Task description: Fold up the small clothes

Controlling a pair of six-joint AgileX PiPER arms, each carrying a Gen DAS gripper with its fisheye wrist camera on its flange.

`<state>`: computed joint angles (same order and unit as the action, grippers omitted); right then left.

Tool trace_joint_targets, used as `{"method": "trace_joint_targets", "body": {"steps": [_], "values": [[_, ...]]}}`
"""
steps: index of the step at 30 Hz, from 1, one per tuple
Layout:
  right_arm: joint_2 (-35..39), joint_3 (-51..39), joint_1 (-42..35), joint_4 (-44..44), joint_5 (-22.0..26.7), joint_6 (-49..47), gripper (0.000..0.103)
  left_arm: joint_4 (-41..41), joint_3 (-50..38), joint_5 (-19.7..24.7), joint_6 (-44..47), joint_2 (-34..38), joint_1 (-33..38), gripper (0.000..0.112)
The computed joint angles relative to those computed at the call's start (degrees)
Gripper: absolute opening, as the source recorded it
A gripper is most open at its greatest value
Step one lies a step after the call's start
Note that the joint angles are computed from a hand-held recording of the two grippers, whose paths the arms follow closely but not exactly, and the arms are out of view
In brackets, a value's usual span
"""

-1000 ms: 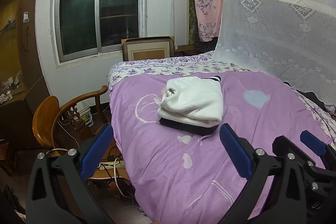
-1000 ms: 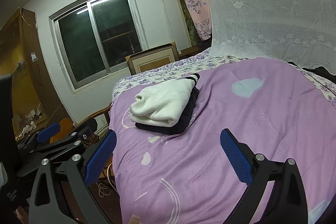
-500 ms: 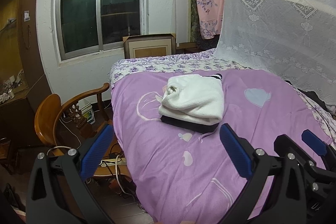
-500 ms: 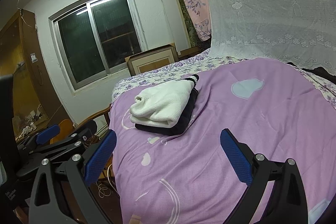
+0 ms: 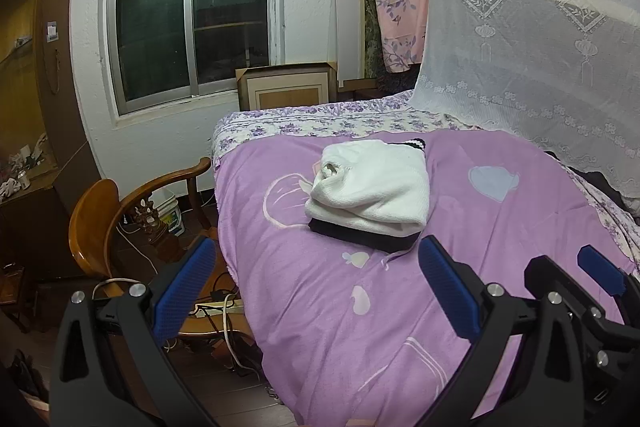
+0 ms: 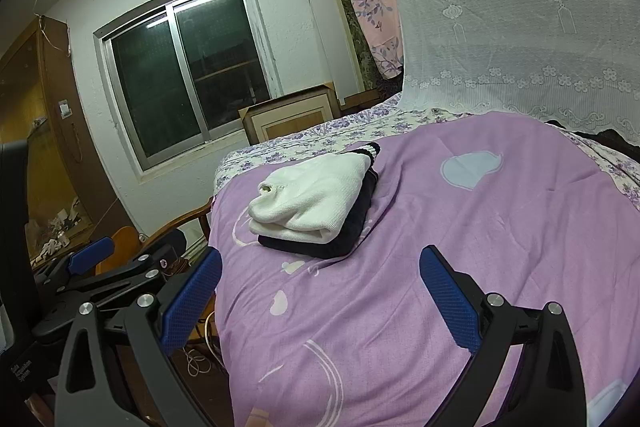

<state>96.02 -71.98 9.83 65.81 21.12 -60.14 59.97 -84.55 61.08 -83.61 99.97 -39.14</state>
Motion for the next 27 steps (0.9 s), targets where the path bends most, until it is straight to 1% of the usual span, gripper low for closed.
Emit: {"method": "trace_joint_targets", "body": {"steps": [6, 14, 27], "values": [[0.0, 0.0, 0.0, 0.0, 0.0, 0.0, 0.1, 0.0, -0.1, -0.4, 0.2, 0.1, 0.3, 0.099], [-0.4, 0.0, -0.4, 0.1, 0.7, -0.1, 0.1, -0.4, -0.5, 0.7, 0.4, 0.2, -0.2, 0.099], [-0.4, 0.0, -0.2, -0.2, 0.4, 0.2, 0.1, -1.1, -0.5, 0.1, 0.5, 0.2, -0.2, 0.099]]}}
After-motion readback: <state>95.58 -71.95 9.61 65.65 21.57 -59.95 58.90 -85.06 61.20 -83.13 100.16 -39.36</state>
